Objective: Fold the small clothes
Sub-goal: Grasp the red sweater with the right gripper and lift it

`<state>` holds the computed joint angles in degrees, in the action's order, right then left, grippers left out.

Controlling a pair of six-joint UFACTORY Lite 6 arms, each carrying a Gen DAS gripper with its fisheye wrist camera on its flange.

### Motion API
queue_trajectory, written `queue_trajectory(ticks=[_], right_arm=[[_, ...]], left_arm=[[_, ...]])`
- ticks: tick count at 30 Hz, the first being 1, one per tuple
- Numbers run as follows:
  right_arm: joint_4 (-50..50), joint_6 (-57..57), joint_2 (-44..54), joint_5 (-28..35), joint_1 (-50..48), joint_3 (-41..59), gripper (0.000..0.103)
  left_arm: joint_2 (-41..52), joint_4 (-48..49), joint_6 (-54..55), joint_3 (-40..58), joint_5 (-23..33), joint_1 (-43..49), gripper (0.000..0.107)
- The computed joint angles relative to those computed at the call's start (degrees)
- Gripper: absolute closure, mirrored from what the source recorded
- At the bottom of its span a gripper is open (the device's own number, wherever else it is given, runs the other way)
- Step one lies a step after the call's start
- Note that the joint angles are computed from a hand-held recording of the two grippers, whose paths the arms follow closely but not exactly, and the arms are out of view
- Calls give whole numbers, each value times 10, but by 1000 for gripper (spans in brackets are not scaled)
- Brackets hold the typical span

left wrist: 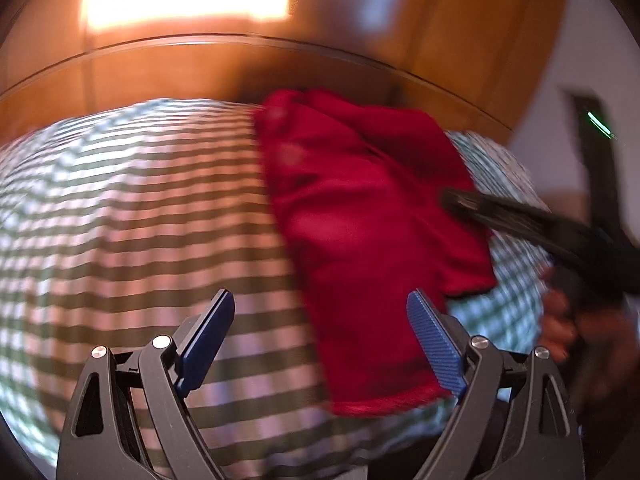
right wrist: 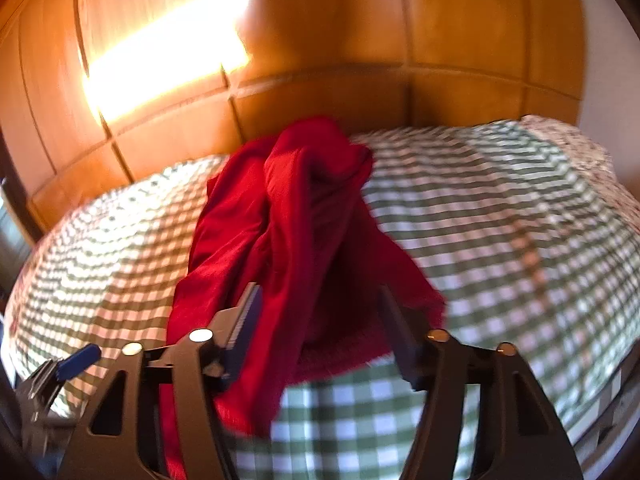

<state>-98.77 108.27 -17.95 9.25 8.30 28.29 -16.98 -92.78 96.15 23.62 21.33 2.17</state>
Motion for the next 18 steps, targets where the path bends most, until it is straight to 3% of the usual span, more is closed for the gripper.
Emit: queue_trajectory(ticks=[1, 2, 3, 4, 5, 6, 8, 11, 15, 18], right_arm=[[-15, 2, 47, -10, -4, 29, 72], [-7, -19, 70, -14, -5, 47, 88], [20, -64, 87, -15, -7, 63, 93], [23, -86, 84, -16, -11, 69, 96], [3, -83, 75, -14, -15, 69, 96], [-7, -96, 57, -12, -24, 68, 96], [0, -144, 37, -13, -63, 81, 96], [-57, -136, 37, -17, -147, 124, 96], [-179, -71, 124, 34, -238, 228, 96], [-125, -141, 252, 67, -290, 359, 96]], left_arm=[[13, -19, 24, 3, -18, -27, 23], [31, -39, 51, 8, -32, -50, 32], [54, -46, 67, 18, -40, -66, 43], [87, -57, 84, 31, -48, -83, 51], [115, -62, 93, 44, -48, -89, 71], [137, -73, 104, 55, -56, -96, 83], [154, -51, 81, 76, -45, -82, 98], [152, 43, -3, 107, 6, -23, 99], [194, 119, -82, 202, 25, 72, 99], [277, 192, -189, 332, 14, 143, 99]])
